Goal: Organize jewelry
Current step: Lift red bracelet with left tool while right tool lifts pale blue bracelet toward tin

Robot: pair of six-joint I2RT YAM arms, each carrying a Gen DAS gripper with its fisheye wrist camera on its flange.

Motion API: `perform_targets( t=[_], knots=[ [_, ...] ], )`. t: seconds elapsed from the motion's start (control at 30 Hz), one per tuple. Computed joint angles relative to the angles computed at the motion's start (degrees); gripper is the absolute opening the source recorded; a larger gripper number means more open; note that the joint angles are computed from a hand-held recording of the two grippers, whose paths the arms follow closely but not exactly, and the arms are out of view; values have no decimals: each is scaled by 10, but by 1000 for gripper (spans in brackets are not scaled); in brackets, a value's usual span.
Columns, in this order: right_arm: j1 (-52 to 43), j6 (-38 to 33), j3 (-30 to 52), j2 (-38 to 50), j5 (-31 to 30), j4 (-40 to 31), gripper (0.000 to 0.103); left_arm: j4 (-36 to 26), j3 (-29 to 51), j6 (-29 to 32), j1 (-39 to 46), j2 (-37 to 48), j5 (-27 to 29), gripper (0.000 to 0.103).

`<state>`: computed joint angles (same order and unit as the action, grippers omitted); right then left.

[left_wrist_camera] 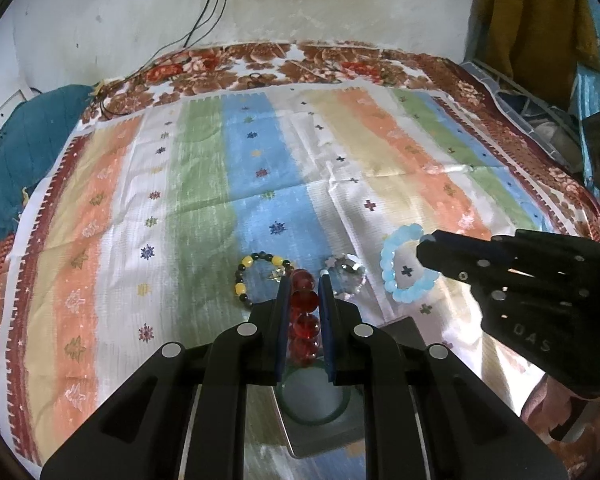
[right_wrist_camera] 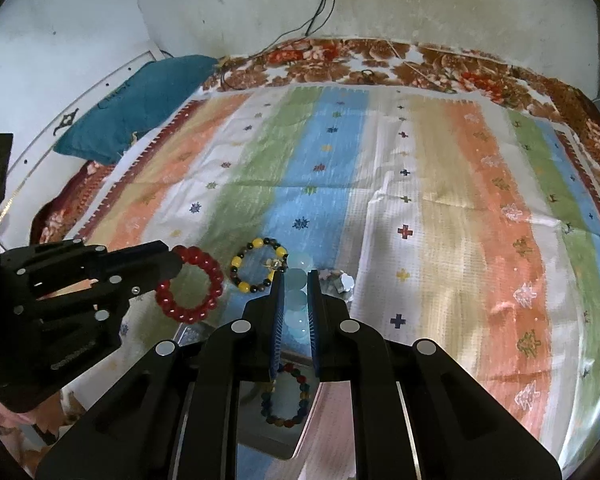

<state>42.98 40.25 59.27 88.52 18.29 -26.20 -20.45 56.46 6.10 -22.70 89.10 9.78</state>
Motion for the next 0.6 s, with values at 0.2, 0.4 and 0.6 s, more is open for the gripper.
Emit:
perform_targets(
  t=[0.2, 0.4, 0.6],
  knots=[
    [20, 9, -15, -22, 11, -1, 12, 3, -34, 9, -9, -37, -14, 13],
    [44, 20, -19, -28, 26, -12, 12, -1, -61, 6, -11, -75, -10, 13],
    [64, 35, -26, -38, 33, -15, 12, -1, -80, 0, -3, -99, 9, 13]
  ],
)
